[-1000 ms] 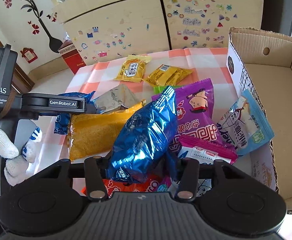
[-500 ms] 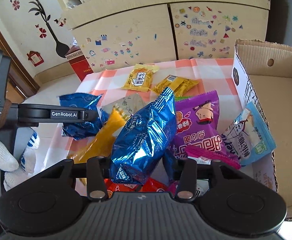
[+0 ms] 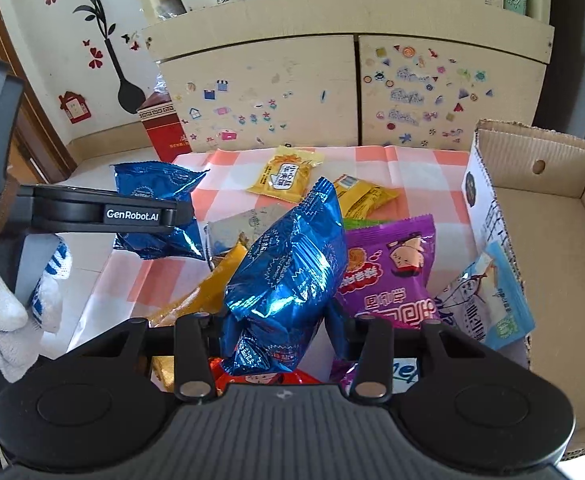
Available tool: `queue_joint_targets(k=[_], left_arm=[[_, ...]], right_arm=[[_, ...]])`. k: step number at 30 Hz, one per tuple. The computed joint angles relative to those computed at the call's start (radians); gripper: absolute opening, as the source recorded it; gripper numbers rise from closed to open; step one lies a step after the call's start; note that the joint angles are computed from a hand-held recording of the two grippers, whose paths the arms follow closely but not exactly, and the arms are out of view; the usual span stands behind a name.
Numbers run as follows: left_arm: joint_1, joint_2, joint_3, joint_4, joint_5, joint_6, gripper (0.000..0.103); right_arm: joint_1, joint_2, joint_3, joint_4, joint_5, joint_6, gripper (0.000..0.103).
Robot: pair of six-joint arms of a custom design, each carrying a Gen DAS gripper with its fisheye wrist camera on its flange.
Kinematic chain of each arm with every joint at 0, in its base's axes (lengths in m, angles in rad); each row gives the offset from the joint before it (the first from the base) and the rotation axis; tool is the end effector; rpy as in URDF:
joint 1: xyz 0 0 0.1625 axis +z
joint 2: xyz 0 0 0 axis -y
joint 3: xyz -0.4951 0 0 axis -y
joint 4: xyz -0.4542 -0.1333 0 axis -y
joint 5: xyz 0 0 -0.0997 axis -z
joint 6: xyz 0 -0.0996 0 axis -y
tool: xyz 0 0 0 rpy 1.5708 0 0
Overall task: Organize snacks
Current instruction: 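Carry both blue foil bags into the cardboard box and open both tools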
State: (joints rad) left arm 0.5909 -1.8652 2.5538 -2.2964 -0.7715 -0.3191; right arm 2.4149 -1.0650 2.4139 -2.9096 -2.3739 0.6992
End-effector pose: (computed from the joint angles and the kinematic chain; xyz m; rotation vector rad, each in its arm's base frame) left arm -0.1428 -0.3423 0.2820 0.7753 2.3194 -0.6607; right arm 0.3689 -0.2455 0.0824 0.1836 -2.4569 0.7206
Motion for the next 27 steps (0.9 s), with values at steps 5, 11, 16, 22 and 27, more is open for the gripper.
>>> queue_joint_targets(k=[5,11,16,22,27], left_arm=[[-0.043,0.005,0.014,-0.031,0.005,0.01,0.062],[-0.111,0.008,0.037,-0.092,0.018,0.035,0.062],[-0.152,0.022,0.049,-0.143,0.007,0.06,0.062],[-0.189,0.043,0.06,-0.199,-0.009,0.072,0.062],[-0.208,0.064,0.068,-0.25,-0.023,0.091,0.062]], right_arm=[[0.014,-0.01,-0.005,0.026,-0.039,0.012,0.051],[0.02,-0.029,-0.006,0.068,-0.089,0.041,0.051],[0.026,-0.043,-0.007,0.075,-0.116,0.044,0.051],[0.035,-0.073,-0.004,0.098,-0.15,0.053,0.051],[0.038,-0.117,0.005,0.144,-0.19,0.099,0.051]])
